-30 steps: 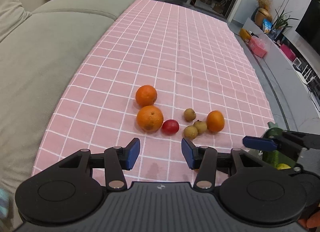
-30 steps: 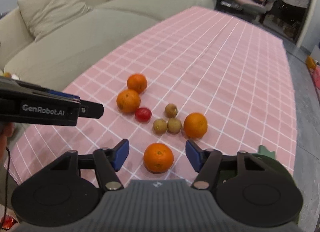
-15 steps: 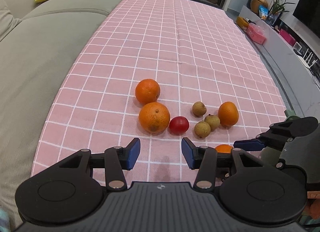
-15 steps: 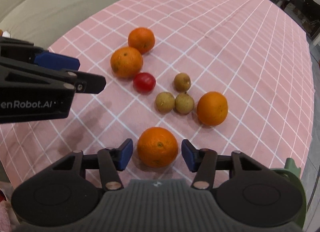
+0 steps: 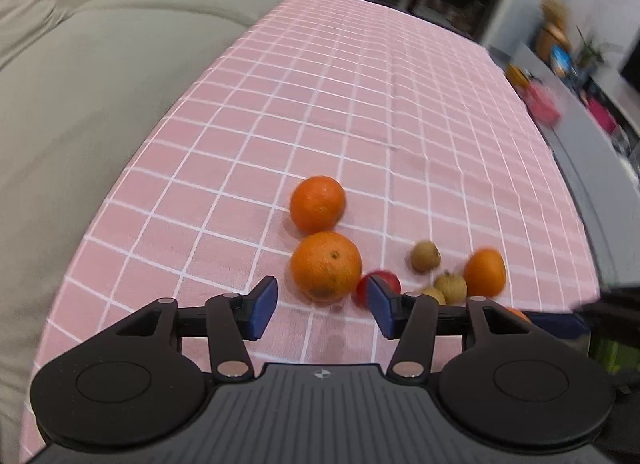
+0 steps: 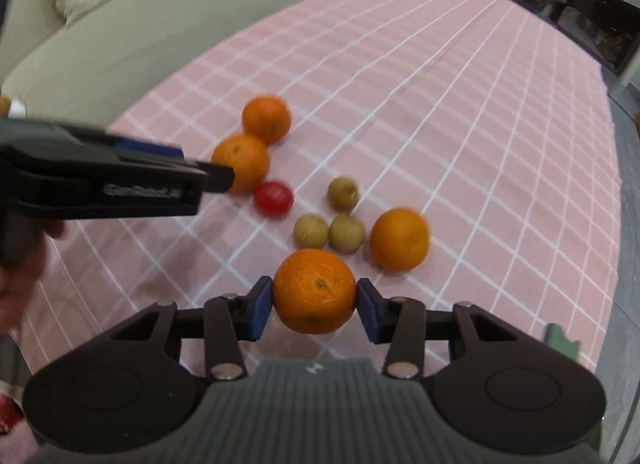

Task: Organize fruits
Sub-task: 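Grasp an orange with the right tool, then grasp another orange with the left tool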

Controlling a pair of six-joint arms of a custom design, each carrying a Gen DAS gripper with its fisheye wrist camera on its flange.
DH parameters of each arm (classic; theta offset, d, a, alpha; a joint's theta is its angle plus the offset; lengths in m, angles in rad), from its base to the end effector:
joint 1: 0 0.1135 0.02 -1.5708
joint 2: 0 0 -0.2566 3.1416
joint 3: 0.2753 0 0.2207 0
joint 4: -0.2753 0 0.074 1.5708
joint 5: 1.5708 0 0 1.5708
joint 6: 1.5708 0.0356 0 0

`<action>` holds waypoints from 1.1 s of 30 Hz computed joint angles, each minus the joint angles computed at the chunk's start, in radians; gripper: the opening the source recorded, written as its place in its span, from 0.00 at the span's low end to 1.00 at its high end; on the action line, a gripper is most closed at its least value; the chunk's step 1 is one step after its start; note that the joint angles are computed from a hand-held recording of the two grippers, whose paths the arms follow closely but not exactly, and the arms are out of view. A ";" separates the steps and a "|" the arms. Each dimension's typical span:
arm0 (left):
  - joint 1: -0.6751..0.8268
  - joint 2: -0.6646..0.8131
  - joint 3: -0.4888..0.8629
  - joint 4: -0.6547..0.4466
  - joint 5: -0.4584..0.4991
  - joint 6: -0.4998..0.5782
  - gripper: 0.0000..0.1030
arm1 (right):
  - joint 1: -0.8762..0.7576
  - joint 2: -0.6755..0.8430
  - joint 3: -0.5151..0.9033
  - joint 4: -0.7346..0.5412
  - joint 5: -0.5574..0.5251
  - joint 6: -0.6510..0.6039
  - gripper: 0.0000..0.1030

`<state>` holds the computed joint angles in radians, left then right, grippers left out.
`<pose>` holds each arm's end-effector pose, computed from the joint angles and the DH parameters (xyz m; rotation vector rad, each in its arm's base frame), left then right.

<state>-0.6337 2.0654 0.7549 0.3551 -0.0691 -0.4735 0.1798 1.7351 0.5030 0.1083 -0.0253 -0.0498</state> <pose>0.2574 -0.1861 0.0601 0.1769 2.5546 -0.3525 0.2325 0.0432 0.0874 -0.3165 2.6776 0.0738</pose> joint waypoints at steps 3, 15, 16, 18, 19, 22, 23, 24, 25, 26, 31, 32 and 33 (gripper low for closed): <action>0.022 0.043 0.047 -0.013 0.039 -0.059 0.59 | -0.026 -0.053 0.003 -0.031 -0.012 -0.007 0.41; 0.004 0.139 0.148 -0.040 0.001 -0.106 0.54 | -0.070 -0.139 -0.040 -0.055 -0.039 -0.015 0.42; 0.009 0.139 0.139 -0.022 0.015 -0.107 0.52 | -0.074 -0.147 -0.046 -0.055 -0.040 -0.016 0.42; 0.011 0.138 0.140 -0.027 0.018 -0.108 0.51 | -0.088 -0.175 -0.061 -0.061 -0.047 -0.019 0.42; 0.008 0.134 0.140 -0.031 0.016 -0.107 0.50 | -0.098 -0.194 -0.071 -0.064 -0.054 -0.023 0.42; -0.002 0.111 0.118 -0.021 -0.014 -0.118 0.49 | -0.119 -0.255 -0.090 -0.084 -0.075 -0.024 0.42; -0.005 0.093 0.102 -0.010 -0.018 -0.120 0.49 | -0.125 -0.276 -0.092 -0.097 -0.078 -0.025 0.42; -0.008 0.069 0.087 -0.006 -0.020 -0.119 0.49 | -0.129 -0.297 -0.098 -0.104 -0.080 -0.026 0.42; -0.013 0.042 0.067 0.000 -0.021 -0.112 0.49 | -0.135 -0.328 -0.104 -0.116 -0.084 -0.029 0.42; -0.018 0.015 0.056 -0.004 -0.022 -0.101 0.49 | -0.143 -0.365 -0.112 -0.133 -0.089 -0.032 0.42; -0.065 -0.156 0.015 -0.076 -0.028 -0.060 0.49 | -0.216 -0.564 -0.132 -0.266 -0.122 -0.063 0.42; -0.084 -0.192 0.007 -0.093 -0.037 -0.048 0.49 | -0.235 -0.606 -0.134 -0.301 -0.128 -0.071 0.41; -0.102 -0.218 0.002 -0.104 -0.044 -0.039 0.49 | -0.261 -0.654 -0.134 -0.345 -0.136 -0.084 0.41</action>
